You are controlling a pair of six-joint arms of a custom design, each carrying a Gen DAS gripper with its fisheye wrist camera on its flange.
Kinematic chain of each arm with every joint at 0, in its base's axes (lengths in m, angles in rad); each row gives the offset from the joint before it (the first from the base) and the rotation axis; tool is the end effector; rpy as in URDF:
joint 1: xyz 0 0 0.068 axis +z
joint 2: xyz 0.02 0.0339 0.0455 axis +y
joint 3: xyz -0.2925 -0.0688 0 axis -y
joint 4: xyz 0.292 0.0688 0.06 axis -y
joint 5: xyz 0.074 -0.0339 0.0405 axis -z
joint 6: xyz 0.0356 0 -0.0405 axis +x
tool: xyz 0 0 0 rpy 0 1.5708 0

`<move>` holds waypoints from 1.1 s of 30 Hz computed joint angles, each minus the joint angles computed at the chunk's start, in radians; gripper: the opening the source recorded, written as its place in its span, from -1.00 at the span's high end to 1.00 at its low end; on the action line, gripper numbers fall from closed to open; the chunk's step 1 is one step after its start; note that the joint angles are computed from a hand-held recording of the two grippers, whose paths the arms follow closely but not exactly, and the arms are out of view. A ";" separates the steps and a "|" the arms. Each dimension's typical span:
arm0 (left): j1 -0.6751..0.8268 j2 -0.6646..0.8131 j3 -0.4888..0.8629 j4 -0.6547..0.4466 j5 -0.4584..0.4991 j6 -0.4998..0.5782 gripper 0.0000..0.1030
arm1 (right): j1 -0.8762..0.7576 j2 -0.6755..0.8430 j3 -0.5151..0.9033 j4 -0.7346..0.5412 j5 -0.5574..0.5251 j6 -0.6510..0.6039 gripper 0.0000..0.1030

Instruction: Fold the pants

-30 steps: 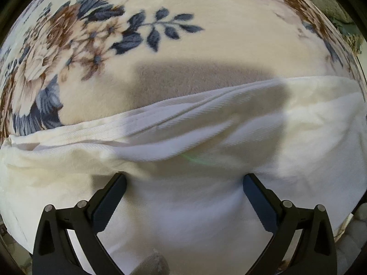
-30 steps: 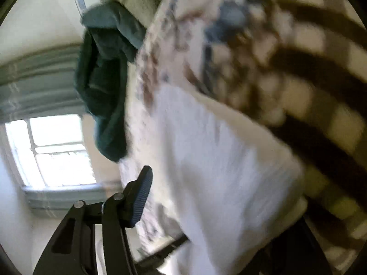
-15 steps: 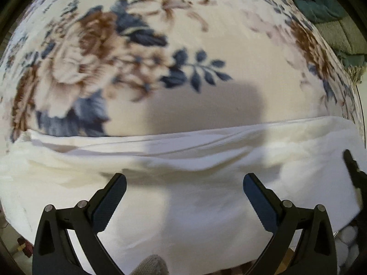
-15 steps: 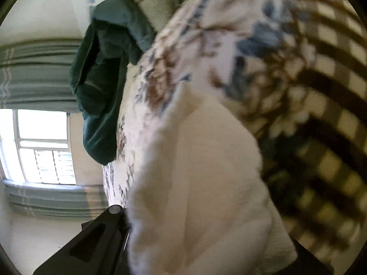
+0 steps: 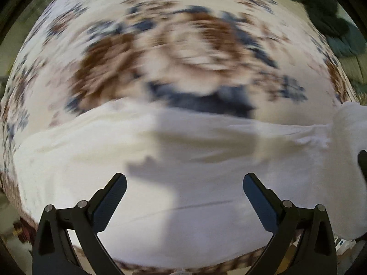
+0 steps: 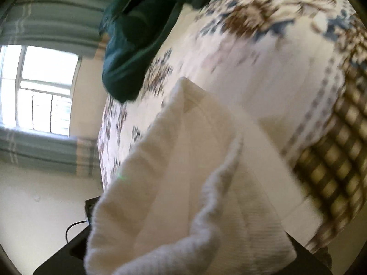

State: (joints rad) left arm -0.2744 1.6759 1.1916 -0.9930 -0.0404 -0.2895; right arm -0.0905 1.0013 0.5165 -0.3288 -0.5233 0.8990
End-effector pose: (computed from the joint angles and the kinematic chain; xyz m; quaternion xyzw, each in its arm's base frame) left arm 0.3347 -0.0927 0.2124 -0.0085 0.9987 0.0064 0.0505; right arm 0.2213 -0.0022 0.2006 0.3420 0.8353 0.3614 0.2337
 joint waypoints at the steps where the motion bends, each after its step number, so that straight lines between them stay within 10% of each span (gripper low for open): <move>1: 0.051 -0.034 -0.032 -0.004 -0.006 0.033 -1.00 | 0.089 0.014 -0.002 0.038 0.053 0.056 0.91; 13: 0.667 -0.174 -0.194 -0.010 -0.062 0.417 -1.00 | 0.811 0.471 0.130 0.349 0.433 0.361 0.91; 17: 0.848 -0.151 -0.156 -0.018 -0.049 0.535 -1.00 | 0.947 0.675 0.336 0.142 0.479 0.321 0.76; 22: 0.981 -0.102 -0.027 -0.076 0.018 0.576 -1.00 | 0.969 0.733 0.469 0.042 0.293 0.192 -0.53; 27: 0.988 -0.070 0.070 -0.161 0.125 0.543 -1.00 | 0.929 0.483 0.364 -0.031 0.261 0.196 -0.69; 33: 0.674 -0.101 -0.019 -0.174 0.201 0.332 -1.00 | 0.815 0.358 0.367 -0.419 0.450 0.109 -0.74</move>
State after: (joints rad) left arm 0.3992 1.5747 1.1731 -1.1666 0.1609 0.0426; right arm 0.7242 1.3590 0.8834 -0.7481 -0.0731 1.0076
